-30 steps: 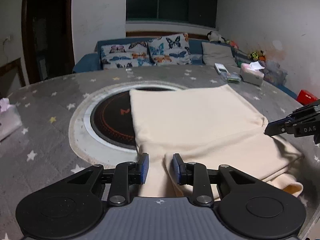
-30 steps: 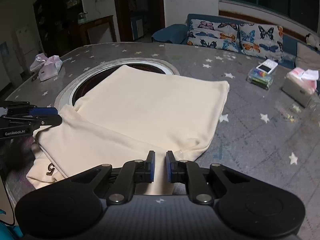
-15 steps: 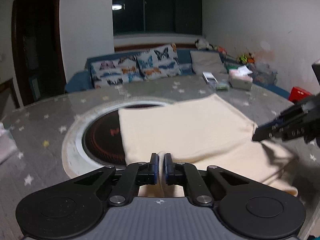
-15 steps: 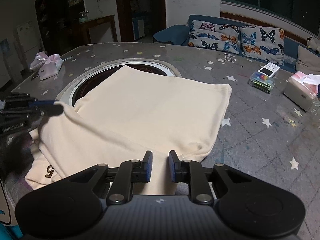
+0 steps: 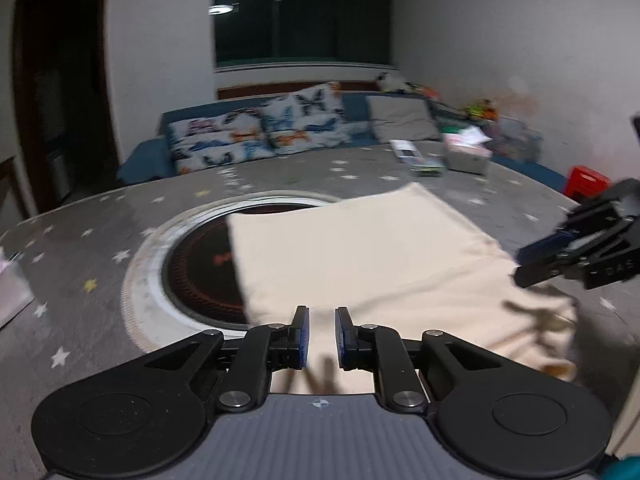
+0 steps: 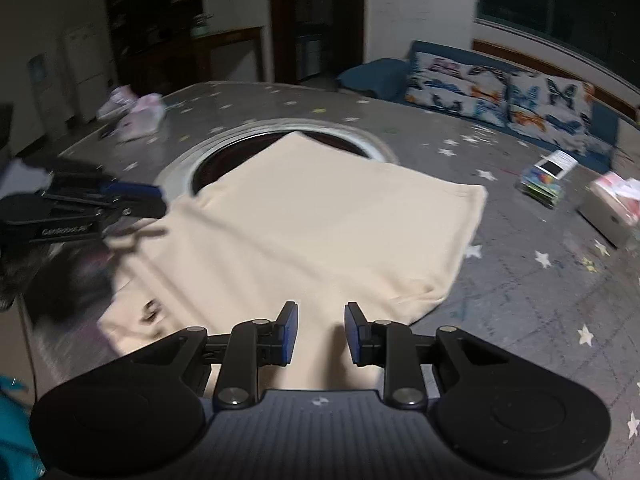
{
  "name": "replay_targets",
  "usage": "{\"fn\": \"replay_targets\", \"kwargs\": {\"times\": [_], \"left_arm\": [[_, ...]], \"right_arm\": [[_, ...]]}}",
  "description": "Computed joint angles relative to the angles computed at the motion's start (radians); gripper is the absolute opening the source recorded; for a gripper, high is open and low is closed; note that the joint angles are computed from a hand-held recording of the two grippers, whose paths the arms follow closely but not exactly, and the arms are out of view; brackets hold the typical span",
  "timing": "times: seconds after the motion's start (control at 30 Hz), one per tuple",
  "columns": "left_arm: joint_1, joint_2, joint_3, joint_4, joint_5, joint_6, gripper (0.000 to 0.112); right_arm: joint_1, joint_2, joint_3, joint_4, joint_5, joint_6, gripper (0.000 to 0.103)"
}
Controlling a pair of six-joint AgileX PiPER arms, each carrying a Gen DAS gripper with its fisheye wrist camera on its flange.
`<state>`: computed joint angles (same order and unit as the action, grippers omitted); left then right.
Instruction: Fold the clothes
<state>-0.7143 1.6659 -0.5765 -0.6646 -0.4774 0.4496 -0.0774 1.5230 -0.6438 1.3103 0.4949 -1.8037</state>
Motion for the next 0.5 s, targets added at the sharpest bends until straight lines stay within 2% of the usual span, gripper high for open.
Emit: {"fn": "replay_targets", "kwargs": {"times": [0.17,0.23,0.27,0.3,0.33,0.4,0.5], "left_arm": [[-0.034,-0.030,0.034,-0.031,0.035,0.100,0.015],[-0.041,-0.067,0.069,-0.063,0.044,0.163,0.021],[-0.047,-0.089,0.090,-0.084,0.046,0.201,0.032],[-0.057,-0.110,0.113,-0.104,0.040,0.238,0.043],[-0.075,-0.128,0.140,-0.122,0.026,0.281,0.046],[-0.119,-0.131,0.173,-0.150,-0.005,0.350,0.047],[-0.185,-0.092,0.193,-0.176,-0.062,0.406,0.047]], "right_arm": [[0.032,-0.019,0.041,-0.068,-0.007,0.022,0.025],[0.036,-0.034,0.055,-0.095,-0.003,0.033,0.025],[0.035,-0.044,0.061,-0.110,0.002,0.037,0.025],[0.033,-0.055,0.065,-0.125,0.007,0.040,0.026],[0.031,-0.067,0.067,-0.141,0.011,0.046,0.026],[0.027,-0.085,0.072,-0.174,0.014,0.059,0.032],[0.023,-0.111,0.080,-0.225,0.017,0.076,0.033]]}}
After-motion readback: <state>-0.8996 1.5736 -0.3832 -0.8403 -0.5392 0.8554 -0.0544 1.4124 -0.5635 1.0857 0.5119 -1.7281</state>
